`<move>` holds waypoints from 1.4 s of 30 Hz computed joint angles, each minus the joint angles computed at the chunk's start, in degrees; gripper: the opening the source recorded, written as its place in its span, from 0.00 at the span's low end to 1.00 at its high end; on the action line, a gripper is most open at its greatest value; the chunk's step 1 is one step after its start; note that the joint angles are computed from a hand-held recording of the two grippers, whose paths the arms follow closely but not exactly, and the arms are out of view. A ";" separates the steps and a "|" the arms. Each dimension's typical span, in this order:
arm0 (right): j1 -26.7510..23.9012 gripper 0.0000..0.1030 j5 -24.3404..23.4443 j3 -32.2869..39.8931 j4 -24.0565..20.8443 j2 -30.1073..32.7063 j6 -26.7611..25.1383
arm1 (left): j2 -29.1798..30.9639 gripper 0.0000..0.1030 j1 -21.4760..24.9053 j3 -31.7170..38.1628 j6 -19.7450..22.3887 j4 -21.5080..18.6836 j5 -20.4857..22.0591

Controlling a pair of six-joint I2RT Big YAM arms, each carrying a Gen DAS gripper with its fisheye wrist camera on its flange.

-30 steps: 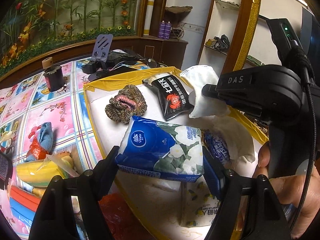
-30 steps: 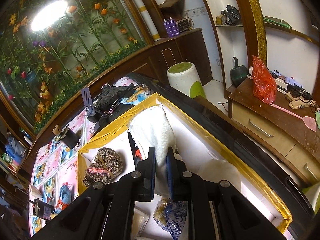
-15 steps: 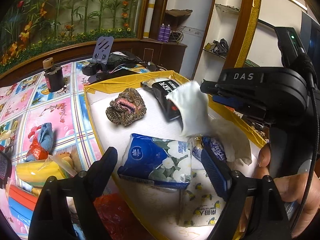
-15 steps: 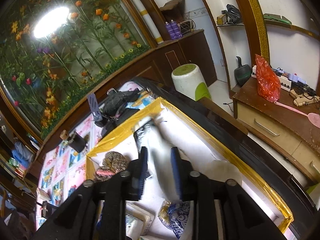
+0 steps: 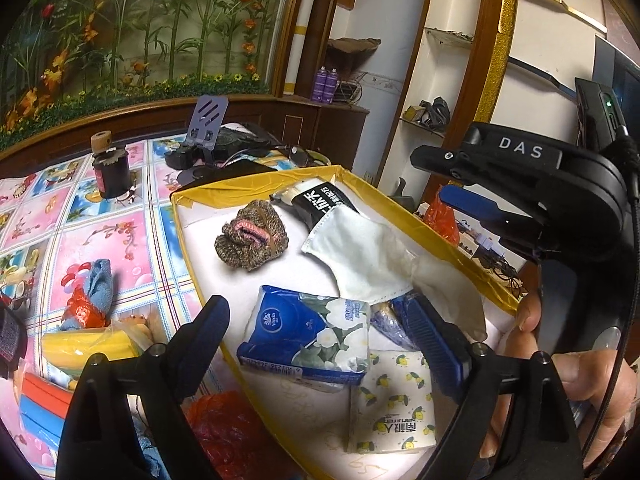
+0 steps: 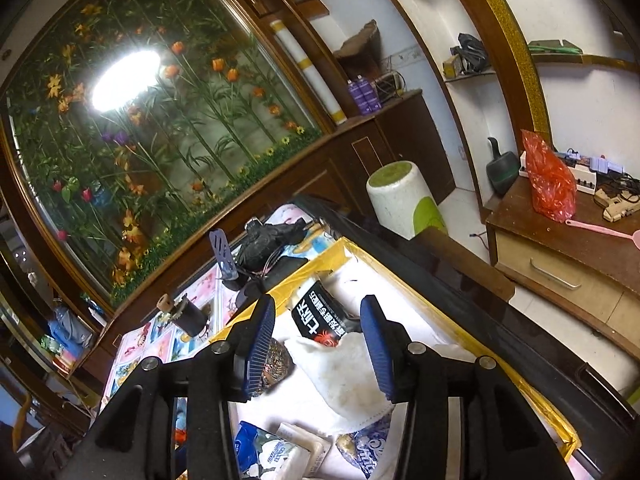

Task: Organize soft objects
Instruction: 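Move the left gripper to the blue-and-red foam roll while the right reaches into the box, then grasp the blue-and-red foam roll with the left gripper while the right grasps a blue knit cloth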

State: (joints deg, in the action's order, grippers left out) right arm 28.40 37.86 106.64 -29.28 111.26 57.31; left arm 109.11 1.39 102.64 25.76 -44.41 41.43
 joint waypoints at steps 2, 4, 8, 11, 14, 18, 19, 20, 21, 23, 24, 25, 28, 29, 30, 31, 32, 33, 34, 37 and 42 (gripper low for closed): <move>0.19 0.46 0.68 0.07 0.26 -0.02 -0.64 | -0.19 0.89 0.17 -0.22 -0.08 0.47 0.19; 0.34 0.46 1.21 0.24 0.17 0.03 -1.28 | -0.25 0.89 0.33 -0.18 -0.42 0.57 0.27; 0.70 0.46 1.79 0.45 0.59 0.15 -2.98 | 0.13 0.89 0.99 0.94 -1.08 -0.49 0.67; 0.94 0.46 1.86 0.43 1.96 0.23 -5.09 | 0.48 0.89 1.95 2.27 -1.16 -2.03 1.46; 1.28 0.46 1.78 0.27 4.04 0.31 -7.83 | 0.68 0.89 3.31 3.47 0.40 -4.03 1.65; 2.18 0.47 2.11 0.63 6.56 0.79 -12.04 | 1.58 0.89 6.31 5.68 6.46 -8.10 1.07; 2.44 0.47 2.18 0.74 7.10 0.97 -12.92 | 2.10 0.89 7.28 6.52 7.87 -9.06 1.15; 2.72 0.50 2.12 1.00 7.54 1.21 -13.96 | 2.86 0.89 8.36 7.76 9.33 -10.32 0.97; 3.00 0.52 2.09 1.33 7.93 1.48 -14.97 | 3.73 0.89 9.35 9.12 10.44 -11.54 0.64; 3.47 0.56 2.22 2.07 8.36 2.06 -16.62 | 5.98 0.89 11.45 12.59 11.83 -14.28 0.18; 3.69 0.56 2.22 2.58 8.46 2.42 -17.62 | 7.41 0.89 12.44 14.83 12.32 -16.05 0.11; 3.82 0.56 2.29 3.00 8.34 2.69 -18.15 | 8.69 0.89 13.14 16.82 12.48 -17.36 -0.17; 3.99 0.56 1.55 4.13 7.71 3.44 -18.51 | 13.40 0.89 14.39 24.19 11.18 -22.19 -0.70; 3.94 0.56 1.14 4.38 7.43 3.62 -18.32 | 15.36 0.89 14.40 27.36 11.40 -25.04 -0.70; 3.91 0.56 0.79 4.66 7.11 3.82 -18.19 | 16.89 0.89 14.26 29.72 12.00 -27.42 -0.73; 3.91 0.56 0.61 5.00 6.76 4.04 -18.15 | 18.26 0.89 14.02 31.87 13.36 -30.05 -0.85; 3.91 0.56 0.61 5.11 6.56 4.12 -18.17 | 19.54 0.89 13.88 33.82 15.29 -32.43 -1.08; 3.93 0.56 0.64 5.36 6.38 4.26 -18.18 | 19.96 0.89 13.56 34.24 16.68 -33.38 -1.49; 3.92 0.56 0.47 5.39 6.52 4.30 -18.17 | 20.58 0.89 13.36 35.00 18.02 -34.31 -1.86; 3.82 0.56 -0.01 5.64 6.33 4.50 -18.04 | 22.20 0.89 12.96 36.91 18.92 -34.37 -2.84; 3.61 0.57 -1.01 5.79 6.59 4.61 -18.03 | 27.84 0.89 12.92 46.46 21.41 -41.55 -2.11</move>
State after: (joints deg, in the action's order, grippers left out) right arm 32.01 36.86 112.43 -22.69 115.87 39.28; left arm 136.95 14.31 149.10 47.16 -85.95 39.32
